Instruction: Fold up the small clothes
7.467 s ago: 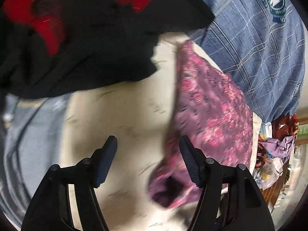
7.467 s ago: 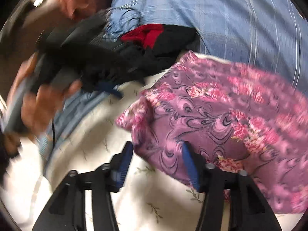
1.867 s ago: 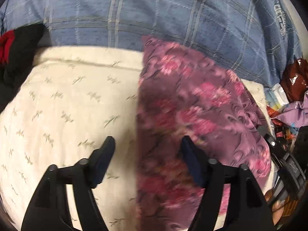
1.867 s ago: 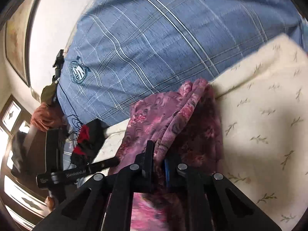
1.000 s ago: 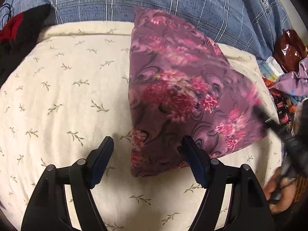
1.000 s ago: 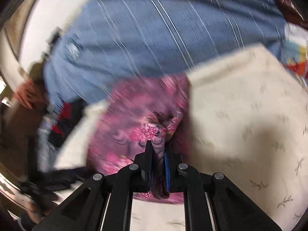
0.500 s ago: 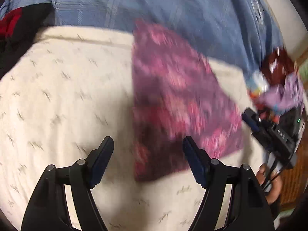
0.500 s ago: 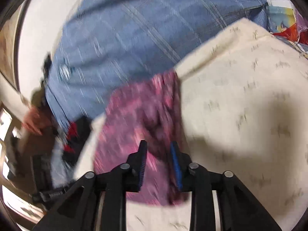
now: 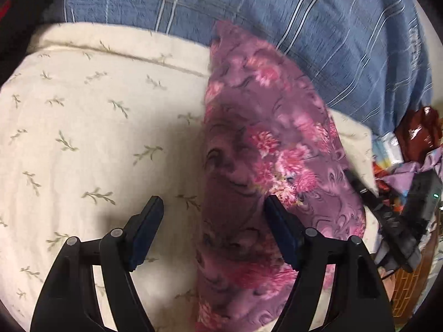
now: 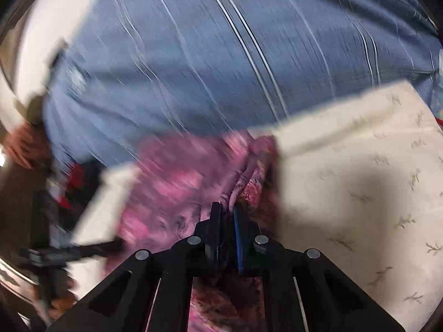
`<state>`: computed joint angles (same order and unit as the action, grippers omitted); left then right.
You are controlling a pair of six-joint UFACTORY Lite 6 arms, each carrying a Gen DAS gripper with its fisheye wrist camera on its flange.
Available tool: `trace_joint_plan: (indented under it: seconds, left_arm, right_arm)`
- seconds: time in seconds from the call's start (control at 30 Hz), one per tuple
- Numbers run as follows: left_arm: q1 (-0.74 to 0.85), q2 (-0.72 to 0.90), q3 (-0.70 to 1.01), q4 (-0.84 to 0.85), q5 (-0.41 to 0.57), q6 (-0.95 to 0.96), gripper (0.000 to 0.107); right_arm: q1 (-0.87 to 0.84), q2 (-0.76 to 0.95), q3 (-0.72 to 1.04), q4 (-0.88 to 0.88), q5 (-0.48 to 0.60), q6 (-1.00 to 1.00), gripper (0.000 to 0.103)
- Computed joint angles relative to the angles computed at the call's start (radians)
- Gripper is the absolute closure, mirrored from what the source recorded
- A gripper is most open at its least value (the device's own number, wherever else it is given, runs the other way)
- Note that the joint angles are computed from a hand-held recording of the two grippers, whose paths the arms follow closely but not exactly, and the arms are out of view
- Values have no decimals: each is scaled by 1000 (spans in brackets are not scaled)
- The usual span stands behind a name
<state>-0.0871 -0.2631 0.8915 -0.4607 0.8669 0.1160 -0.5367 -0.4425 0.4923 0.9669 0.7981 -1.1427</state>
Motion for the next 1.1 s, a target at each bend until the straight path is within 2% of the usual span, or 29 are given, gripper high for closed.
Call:
trace_joint_plan:
  seconds: [0.07,0.1,0.13,0.2,0.23,0.27,0.37,0.43,0.47,0.5,0.53,0.63,0.73,0.77,0.83,0.9,0.97,1.0,1.1]
  left_arm:
    - [-21,-3,20,40,-2,-12,30]
    - [-10,-12,31,37,13,10,30]
    - [20,-13,55,12,35,46,30]
    - [60,20,112,-12,49,68,30]
    - [66,72,173,0,47,54,30]
    - [60,118,220,21,39,30,30]
    - [33,293,376,49,37,-31,30]
    - [-5,405,475,70,53,-78,30]
    - [-26,442,512,90,50,-99,30]
    - [-48,468,542,114,39,-118,30]
    - [-84,493,575,163,8,-164,30]
    - [-119,591,666,259,-37,-264,30]
    - [-85,739,778,173,55,-264,30]
    - [-69,726,770,143,57,-251,30]
    - [-27,656,716,68,59,-164,30]
    - [18,577,642,30,63,-104,30]
    - [70,474,516,-58,81,0,30]
    - [89,444,471,-96,100,38,30]
    - [124,353,293,-259,158,169,30]
  right_arm:
    - [36,-1,-28,-24,-56,4,94]
    - [17,-18,-18,-25,-22,7,93]
    - [-27,2,14,-18,46,1,87]
    - [-134,76,81,69,176,-20,83]
    - [-159,132,120,100,217,-12,72]
    - [-157,186,156,125,224,12,60]
    - [-67,298,226,154,128,92,55]
    - [23,396,280,144,35,163,55]
    - [51,425,294,139,20,183,60]
    - [88,439,319,130,12,176,71]
    - [113,413,321,132,-2,142,93]
    - [150,310,296,167,-68,62,94]
    - [209,446,352,-10,-168,213,92]
    - [188,453,358,-16,-148,224,92]
    - [89,405,335,63,-36,153,83]
    - [-57,398,327,90,123,96,75]
    - [-160,419,332,71,233,87,61]
    - [-220,432,327,49,291,76,60]
    - [-310,470,290,26,379,4,56]
